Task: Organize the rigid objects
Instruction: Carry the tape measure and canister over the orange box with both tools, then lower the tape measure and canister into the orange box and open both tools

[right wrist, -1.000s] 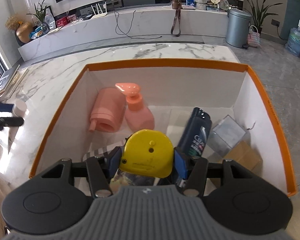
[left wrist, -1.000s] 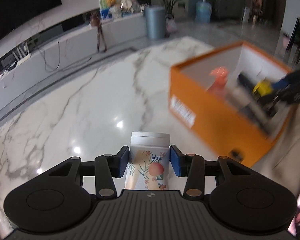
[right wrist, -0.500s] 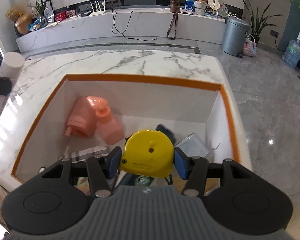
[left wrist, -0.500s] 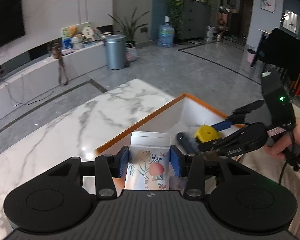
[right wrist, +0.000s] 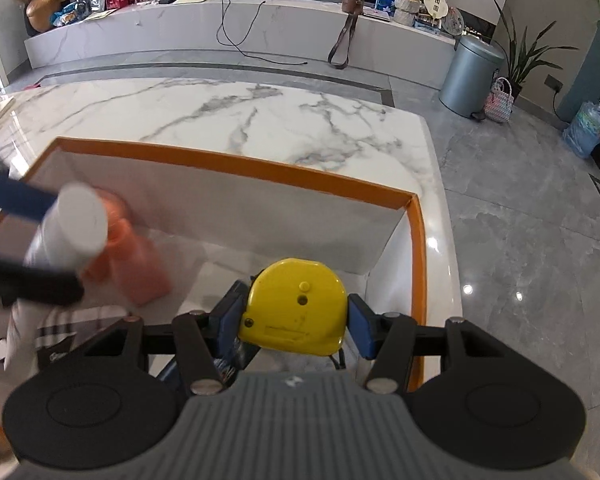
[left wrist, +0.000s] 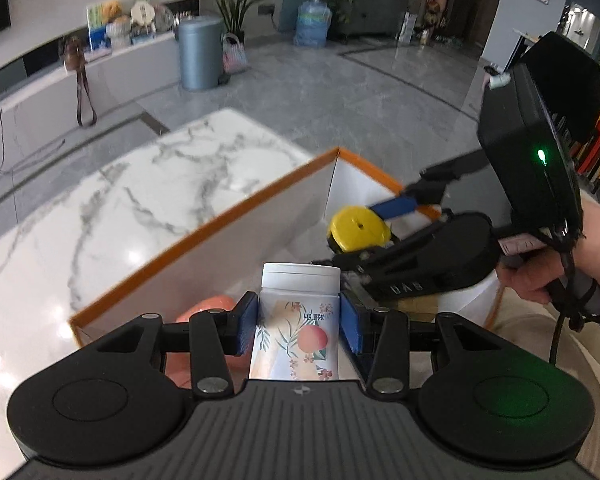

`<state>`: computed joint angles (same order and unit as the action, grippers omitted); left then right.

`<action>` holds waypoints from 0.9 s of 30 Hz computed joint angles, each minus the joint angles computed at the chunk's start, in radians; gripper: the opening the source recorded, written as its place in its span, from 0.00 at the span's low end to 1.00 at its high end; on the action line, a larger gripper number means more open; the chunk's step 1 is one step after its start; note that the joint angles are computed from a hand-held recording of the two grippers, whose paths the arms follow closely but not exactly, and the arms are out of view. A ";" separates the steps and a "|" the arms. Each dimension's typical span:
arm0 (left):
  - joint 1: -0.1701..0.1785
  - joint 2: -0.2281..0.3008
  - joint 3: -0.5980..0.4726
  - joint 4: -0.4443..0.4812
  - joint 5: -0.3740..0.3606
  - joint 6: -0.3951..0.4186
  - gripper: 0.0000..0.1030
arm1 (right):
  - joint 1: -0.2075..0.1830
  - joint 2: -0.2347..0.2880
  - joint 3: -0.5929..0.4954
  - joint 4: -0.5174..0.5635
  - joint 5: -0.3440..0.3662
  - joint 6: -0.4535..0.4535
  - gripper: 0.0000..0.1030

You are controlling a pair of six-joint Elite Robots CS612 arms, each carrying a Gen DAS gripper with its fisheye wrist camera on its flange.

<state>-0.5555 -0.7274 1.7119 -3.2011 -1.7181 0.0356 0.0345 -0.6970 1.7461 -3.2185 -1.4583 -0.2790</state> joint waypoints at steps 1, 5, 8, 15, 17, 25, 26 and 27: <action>-0.001 0.002 -0.001 0.009 0.002 -0.001 0.49 | 0.001 0.008 -0.010 0.004 -0.007 0.004 0.55; -0.005 0.015 -0.016 0.048 0.010 -0.005 0.49 | 0.011 0.032 -0.033 -0.028 -0.047 -0.020 0.55; -0.007 0.021 -0.024 0.074 0.012 -0.006 0.49 | 0.017 0.044 -0.046 -0.035 -0.061 -0.040 0.55; -0.012 0.035 -0.042 0.100 0.032 -0.019 0.49 | 0.015 0.044 -0.030 -0.085 -0.062 -0.043 0.61; -0.014 0.036 -0.043 0.106 0.048 -0.024 0.49 | 0.014 0.037 -0.014 -0.108 -0.058 -0.035 0.61; -0.032 0.045 -0.054 0.129 0.124 -0.055 0.49 | 0.025 0.017 0.064 -0.253 -0.079 -0.003 0.65; -0.033 0.047 -0.055 0.126 0.129 -0.060 0.49 | 0.028 0.018 0.072 -0.281 -0.093 0.003 0.66; -0.034 0.050 -0.056 0.124 0.129 -0.063 0.49 | 0.026 0.018 0.077 -0.296 -0.091 0.015 0.68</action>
<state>-0.5890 -0.6775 1.6557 -3.0770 -1.5893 -0.0277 0.0609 -0.6795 1.8234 -3.5141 -1.5490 -0.2641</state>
